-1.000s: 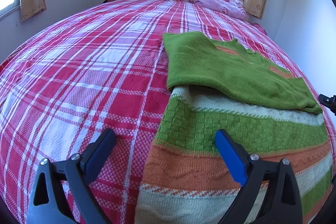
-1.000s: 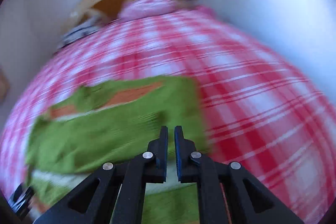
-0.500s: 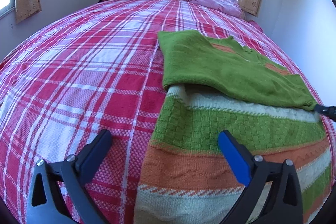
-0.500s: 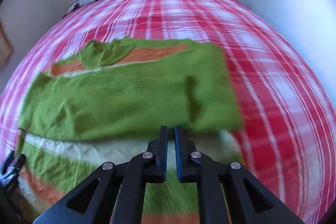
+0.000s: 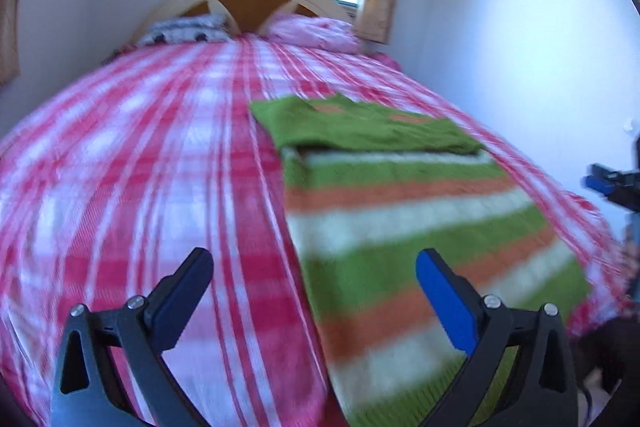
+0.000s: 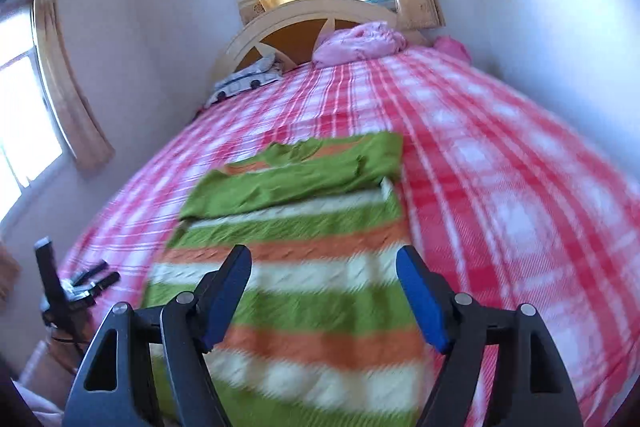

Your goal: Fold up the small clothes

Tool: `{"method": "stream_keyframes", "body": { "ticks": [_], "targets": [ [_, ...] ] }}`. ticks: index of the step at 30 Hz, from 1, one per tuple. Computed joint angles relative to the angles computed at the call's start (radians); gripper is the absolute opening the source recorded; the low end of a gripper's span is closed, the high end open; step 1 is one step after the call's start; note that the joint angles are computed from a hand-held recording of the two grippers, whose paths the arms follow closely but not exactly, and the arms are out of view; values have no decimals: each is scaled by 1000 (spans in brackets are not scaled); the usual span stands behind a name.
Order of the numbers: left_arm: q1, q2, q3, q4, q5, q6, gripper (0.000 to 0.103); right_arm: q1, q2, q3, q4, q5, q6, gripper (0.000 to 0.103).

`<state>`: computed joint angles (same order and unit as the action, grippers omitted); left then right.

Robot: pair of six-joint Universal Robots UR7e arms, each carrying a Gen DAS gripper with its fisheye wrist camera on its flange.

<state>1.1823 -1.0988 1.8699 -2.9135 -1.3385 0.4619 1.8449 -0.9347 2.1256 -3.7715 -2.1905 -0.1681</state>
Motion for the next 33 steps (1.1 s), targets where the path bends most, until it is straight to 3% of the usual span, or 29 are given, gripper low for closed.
{"method": "stream_keyframes", "body": {
  "ticks": [5, 10, 17, 19, 22, 23, 25, 26, 29, 33],
  "targets": [
    [-2, -93, 109, 69, -37, 33, 94, 45, 44, 36, 12, -96, -24, 76],
    [13, -141, 154, 193, -91, 2, 71, 78, 95, 76, -80, -122, -58, 76],
    [4, -176, 208, 237, -64, -21, 70, 129, 147, 46, -109, -143, -144, 76],
    [8, -178, 204, 284, -81, -23, 60, 141, 154, 38, -110, -136, -154, 76],
    [-11, -168, 215, 272, -38, -7, 54, 148, 162, 32, -105, -118, -150, 76],
    [-10, -169, 214, 274, -47, -6, 49, 150, 164, 30, -101, -114, -147, 76],
    [-4, -169, 210, 271, -47, -19, 19, 155, 176, 23, -96, -116, -149, 76],
    [0, -167, 206, 269, -46, -31, 13, 156, 180, 20, -93, -114, -150, 76],
    [17, -166, 189, 282, -83, -54, 11, 155, 188, 14, -74, -101, -143, 76],
    [-24, -166, 176, 258, -122, -21, 11, 146, 191, 8, -37, -66, -126, 76]
  ]
}}
